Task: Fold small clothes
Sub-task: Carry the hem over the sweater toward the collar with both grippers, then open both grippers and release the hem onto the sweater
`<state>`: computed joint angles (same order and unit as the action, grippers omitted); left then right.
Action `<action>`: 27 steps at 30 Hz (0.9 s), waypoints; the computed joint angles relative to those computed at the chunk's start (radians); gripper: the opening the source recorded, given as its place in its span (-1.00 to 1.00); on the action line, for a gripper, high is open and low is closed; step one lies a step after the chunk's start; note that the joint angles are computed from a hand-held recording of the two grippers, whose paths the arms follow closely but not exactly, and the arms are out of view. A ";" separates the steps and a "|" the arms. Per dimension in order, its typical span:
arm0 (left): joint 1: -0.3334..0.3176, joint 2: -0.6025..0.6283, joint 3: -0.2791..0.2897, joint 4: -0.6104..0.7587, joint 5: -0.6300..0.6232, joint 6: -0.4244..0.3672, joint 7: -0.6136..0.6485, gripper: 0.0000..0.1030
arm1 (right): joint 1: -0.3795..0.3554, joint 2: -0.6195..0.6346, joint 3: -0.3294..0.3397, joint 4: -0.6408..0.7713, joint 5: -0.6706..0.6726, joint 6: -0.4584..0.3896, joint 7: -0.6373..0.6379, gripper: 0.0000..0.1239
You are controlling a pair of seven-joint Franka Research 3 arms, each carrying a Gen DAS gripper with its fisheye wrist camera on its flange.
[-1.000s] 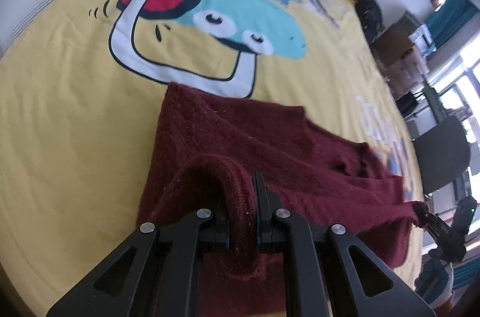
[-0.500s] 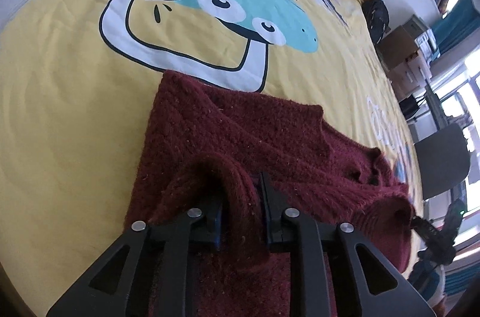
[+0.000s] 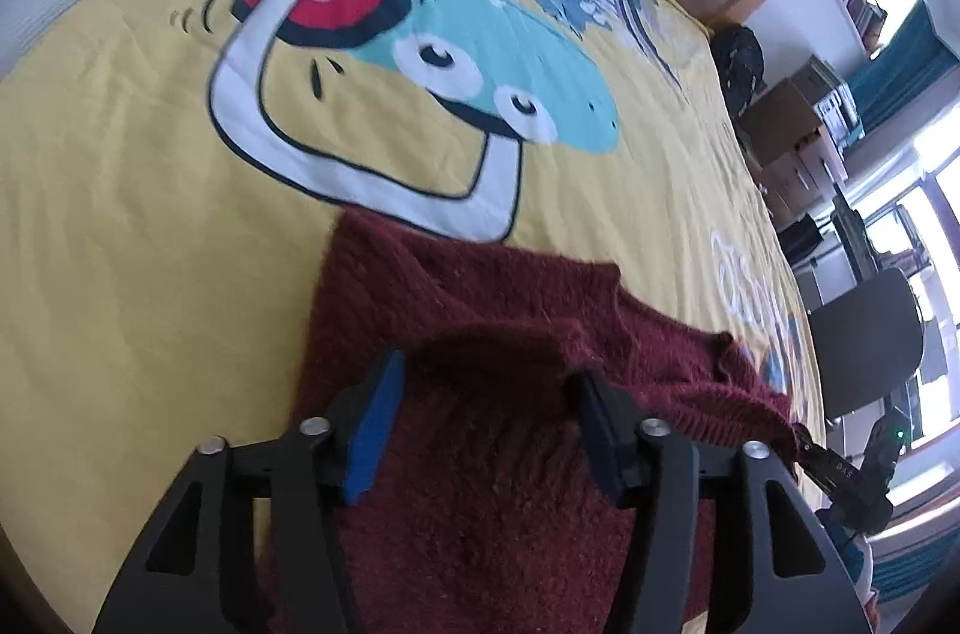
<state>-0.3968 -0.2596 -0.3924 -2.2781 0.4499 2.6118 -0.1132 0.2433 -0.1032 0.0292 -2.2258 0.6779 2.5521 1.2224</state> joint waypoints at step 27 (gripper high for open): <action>-0.070 0.142 -0.057 0.186 0.144 -0.294 0.048 0.03 | 0.051 -0.146 0.096 -0.217 -0.317 0.257 0.104 0.01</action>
